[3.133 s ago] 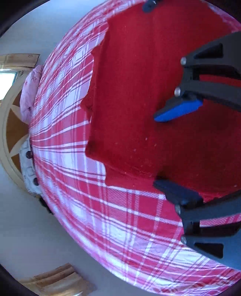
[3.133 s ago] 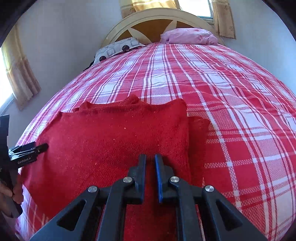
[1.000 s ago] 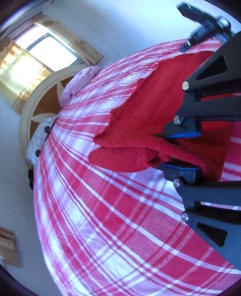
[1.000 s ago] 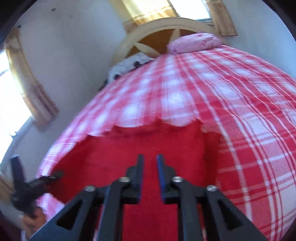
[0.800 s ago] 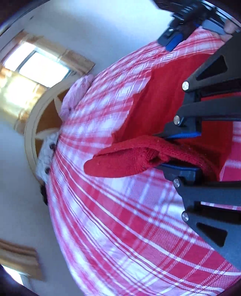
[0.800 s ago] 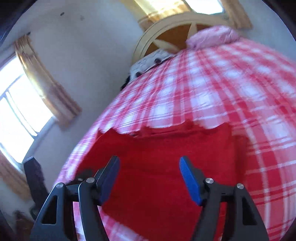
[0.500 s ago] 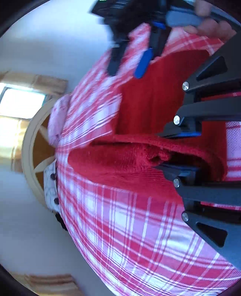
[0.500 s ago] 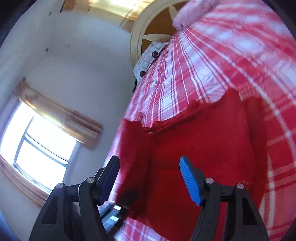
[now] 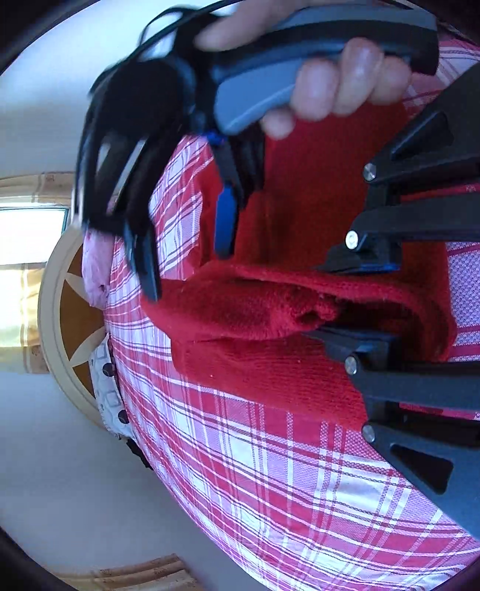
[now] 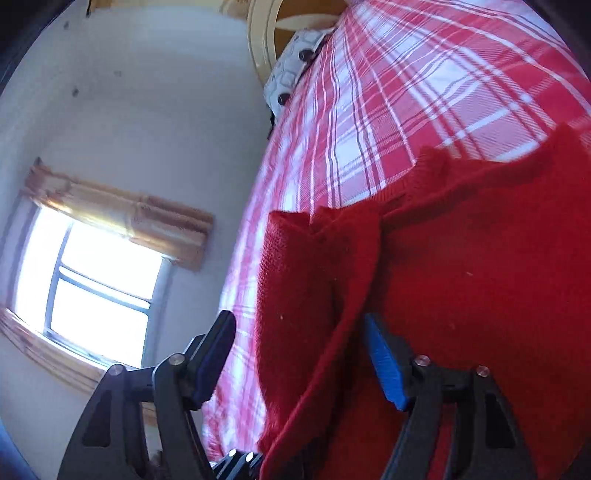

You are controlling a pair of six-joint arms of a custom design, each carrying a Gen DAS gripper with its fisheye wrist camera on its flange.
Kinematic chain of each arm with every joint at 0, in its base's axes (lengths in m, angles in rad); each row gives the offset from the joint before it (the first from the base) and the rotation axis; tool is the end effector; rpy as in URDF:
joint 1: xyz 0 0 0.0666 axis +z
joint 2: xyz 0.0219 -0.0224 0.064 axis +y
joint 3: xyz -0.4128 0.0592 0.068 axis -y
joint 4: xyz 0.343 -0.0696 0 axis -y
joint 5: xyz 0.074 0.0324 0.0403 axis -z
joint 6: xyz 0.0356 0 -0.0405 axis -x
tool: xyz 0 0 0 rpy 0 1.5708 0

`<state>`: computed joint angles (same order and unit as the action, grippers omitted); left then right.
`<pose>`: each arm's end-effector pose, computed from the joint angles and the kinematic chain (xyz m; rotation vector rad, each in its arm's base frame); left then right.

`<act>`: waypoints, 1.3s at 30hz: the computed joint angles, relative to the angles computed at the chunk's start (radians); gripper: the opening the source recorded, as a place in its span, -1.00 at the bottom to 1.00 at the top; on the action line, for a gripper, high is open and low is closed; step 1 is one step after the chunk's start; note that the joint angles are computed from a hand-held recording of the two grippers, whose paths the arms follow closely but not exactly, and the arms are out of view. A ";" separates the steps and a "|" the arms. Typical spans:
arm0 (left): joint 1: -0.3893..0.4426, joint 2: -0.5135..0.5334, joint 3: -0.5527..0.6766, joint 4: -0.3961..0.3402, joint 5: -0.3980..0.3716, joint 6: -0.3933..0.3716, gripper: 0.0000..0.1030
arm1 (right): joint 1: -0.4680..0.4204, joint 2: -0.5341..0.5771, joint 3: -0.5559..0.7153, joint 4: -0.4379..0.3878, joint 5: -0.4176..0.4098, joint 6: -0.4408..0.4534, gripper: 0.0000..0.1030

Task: Fold small clothes

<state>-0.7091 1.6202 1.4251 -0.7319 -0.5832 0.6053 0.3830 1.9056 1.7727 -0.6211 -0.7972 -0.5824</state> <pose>0.3986 -0.3167 0.3900 -0.1102 2.3004 0.0777 0.5784 0.2601 0.3849 -0.1978 2.4499 1.3877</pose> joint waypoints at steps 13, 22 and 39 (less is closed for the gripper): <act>-0.012 -0.005 -0.019 0.016 0.001 -0.026 -0.55 | 0.077 0.061 0.176 -0.291 0.263 0.317 -0.58; -0.055 0.003 0.085 -0.027 -0.029 -0.056 -0.55 | 0.031 -0.047 0.204 -0.361 0.318 0.526 -0.61; -0.160 0.244 0.373 -0.161 -0.048 -0.135 -0.52 | -0.150 -0.085 -0.013 -0.270 0.278 0.626 -0.61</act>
